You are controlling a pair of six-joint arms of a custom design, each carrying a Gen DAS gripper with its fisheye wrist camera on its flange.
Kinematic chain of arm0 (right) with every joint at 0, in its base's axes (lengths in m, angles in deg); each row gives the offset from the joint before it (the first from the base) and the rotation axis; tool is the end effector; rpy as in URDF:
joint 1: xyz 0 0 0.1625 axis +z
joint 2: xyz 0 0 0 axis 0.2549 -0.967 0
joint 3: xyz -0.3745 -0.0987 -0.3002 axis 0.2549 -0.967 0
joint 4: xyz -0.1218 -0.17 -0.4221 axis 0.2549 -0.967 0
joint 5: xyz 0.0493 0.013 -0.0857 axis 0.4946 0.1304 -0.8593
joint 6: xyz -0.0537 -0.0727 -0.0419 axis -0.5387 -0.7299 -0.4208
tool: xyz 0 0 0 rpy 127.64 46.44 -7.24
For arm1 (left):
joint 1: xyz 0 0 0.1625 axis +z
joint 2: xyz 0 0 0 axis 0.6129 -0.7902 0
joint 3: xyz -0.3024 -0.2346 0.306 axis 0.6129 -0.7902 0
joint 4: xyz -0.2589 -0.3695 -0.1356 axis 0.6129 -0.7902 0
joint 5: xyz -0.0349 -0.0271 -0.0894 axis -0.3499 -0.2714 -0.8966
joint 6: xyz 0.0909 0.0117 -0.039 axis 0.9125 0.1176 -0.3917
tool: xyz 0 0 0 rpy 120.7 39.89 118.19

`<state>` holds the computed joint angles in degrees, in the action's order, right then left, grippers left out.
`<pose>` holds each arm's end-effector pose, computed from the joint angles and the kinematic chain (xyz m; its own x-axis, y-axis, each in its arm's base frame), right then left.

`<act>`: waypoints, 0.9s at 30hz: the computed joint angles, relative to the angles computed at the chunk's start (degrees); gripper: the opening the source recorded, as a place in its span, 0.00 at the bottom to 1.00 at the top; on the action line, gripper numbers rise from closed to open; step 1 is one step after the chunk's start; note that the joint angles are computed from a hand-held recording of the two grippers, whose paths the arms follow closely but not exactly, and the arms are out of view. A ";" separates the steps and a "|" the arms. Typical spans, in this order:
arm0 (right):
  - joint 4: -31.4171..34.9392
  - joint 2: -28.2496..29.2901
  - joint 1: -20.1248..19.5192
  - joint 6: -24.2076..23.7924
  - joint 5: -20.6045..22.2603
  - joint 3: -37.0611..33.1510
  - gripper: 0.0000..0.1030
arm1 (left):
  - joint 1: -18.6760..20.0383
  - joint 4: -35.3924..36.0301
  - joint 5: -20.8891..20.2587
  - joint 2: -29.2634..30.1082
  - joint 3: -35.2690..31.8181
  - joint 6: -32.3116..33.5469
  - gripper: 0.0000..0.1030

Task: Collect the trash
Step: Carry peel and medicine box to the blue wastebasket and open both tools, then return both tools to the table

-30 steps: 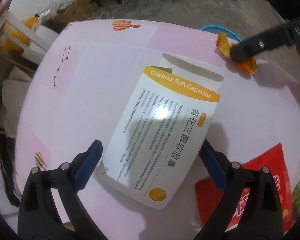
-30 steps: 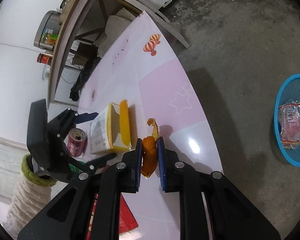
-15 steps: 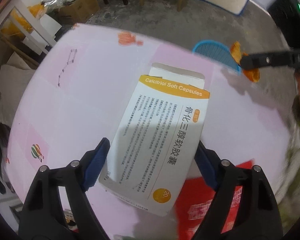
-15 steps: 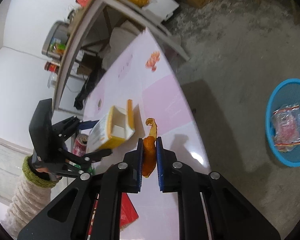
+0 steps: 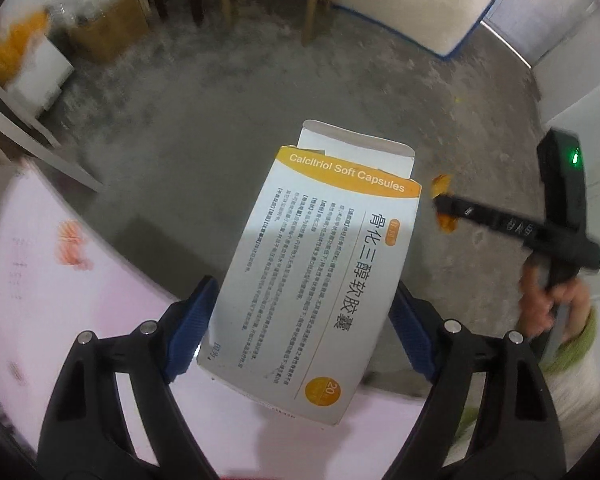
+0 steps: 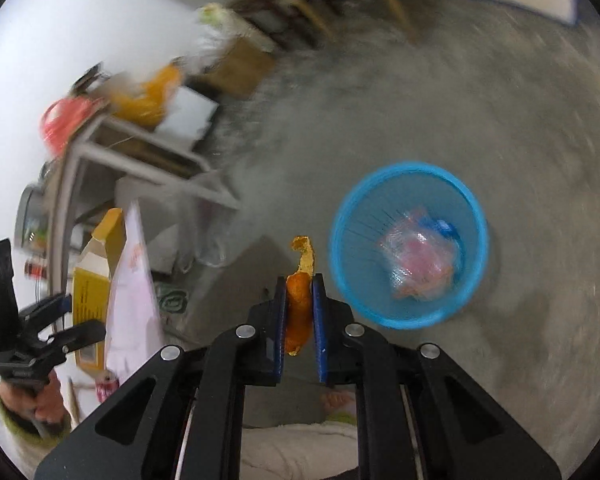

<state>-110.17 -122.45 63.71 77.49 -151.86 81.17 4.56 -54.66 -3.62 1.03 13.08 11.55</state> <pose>0.0035 -0.5940 0.4052 -0.9398 0.3387 0.0454 0.2678 0.8126 -0.5177 -0.4953 -0.6873 0.1023 -0.6953 0.5285 -0.4870 0.4729 0.8467 0.2437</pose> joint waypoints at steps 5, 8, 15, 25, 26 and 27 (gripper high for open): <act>-0.13 2.79 -3.23 1.90 -0.93 -1.75 0.15 | 1.63 -3.33 -6.20 6.60 -3.47 -6.87 0.81; 0.34 5.33 -5.61 3.16 1.70 -3.54 0.39 | 2.97 -7.57 -10.00 8.34 -3.73 -12.53 0.83; -3.31 7.61 -6.72 4.77 -2.30 -3.30 0.42 | 3.27 -10.98 -8.97 5.45 -1.20 -17.20 0.83; -8.66 -1.06 -5.45 1.87 2.72 3.42 0.53 | -0.64 -7.84 -3.54 -11.81 7.47 -12.44 0.83; -9.13 -2.12 -4.81 1.37 2.81 4.23 0.54 | -1.61 -8.55 -1.79 -14.83 9.76 -12.39 0.83; -9.83 -3.36 -3.65 0.54 2.73 5.21 0.54 | -2.74 -9.37 0.21 -18.14 12.26 -12.45 0.83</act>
<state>-120.00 -125.81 60.07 78.04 -149.13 86.38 1.81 -64.02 -3.41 -17.11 25.34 -0.90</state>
